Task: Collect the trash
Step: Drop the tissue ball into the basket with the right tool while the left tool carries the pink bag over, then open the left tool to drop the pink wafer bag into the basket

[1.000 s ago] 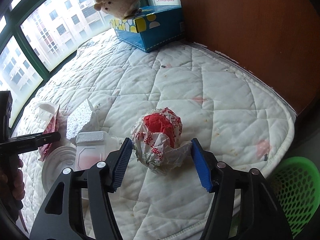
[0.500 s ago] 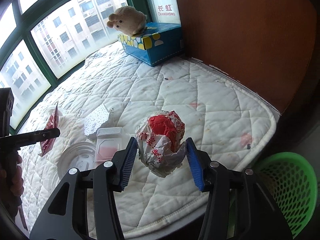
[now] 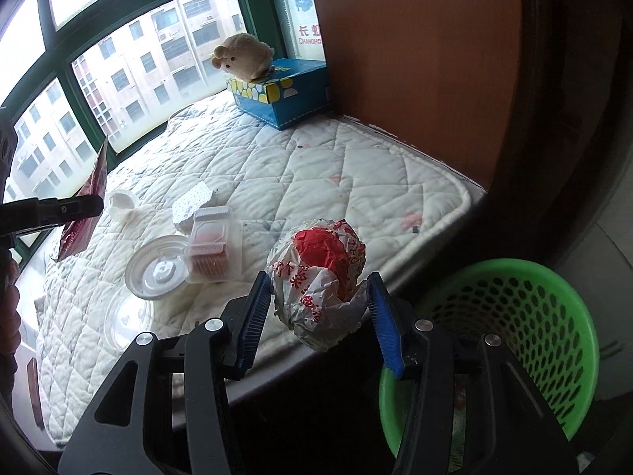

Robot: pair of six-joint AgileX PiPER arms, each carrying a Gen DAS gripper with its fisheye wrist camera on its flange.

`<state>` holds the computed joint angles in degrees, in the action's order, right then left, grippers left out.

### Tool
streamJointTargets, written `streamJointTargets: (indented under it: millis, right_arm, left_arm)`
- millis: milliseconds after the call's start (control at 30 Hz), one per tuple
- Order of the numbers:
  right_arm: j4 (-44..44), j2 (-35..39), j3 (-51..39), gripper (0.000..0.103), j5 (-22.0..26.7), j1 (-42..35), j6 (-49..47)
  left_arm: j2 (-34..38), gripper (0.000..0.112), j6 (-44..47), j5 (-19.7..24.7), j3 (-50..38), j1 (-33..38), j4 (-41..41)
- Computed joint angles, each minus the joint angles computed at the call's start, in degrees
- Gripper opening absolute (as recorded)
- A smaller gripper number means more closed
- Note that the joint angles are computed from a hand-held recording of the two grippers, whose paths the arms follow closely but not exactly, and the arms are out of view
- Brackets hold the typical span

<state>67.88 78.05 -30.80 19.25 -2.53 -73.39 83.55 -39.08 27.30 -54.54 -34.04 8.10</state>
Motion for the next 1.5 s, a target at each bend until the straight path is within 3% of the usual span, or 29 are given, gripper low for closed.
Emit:
streamJointTargets:
  millis: [367, 667, 1033, 1500]
  right_arm:
    - [-3.56, -6.93, 6.73, 0.051, 9.81, -22.39, -8.98]
    - [-3.42, -2.42, 5.95, 0.056, 15.23, -40.87, -19.92]
    - [-2.90, 3.44, 2.83, 0.064, 18.72, -51.49, -25.95]
    - [-4.12, 3.07, 1.00, 0.064, 26.94, -61.89, -28.54]
  left_arm:
    - [11.18, 0.043, -3.87, 0.31, -11.68, -13.56, 0.49]
    - [24.30, 0.043, -0.08, 3.73, -25.84, -20.04, -4.02]
    - [35.95, 0.044, 5.00, 8.08, -39.83, -22.04, -8.63]
    - [47.22, 0.050, 8.54, 12.69, -53.36, -24.15, -14.24]
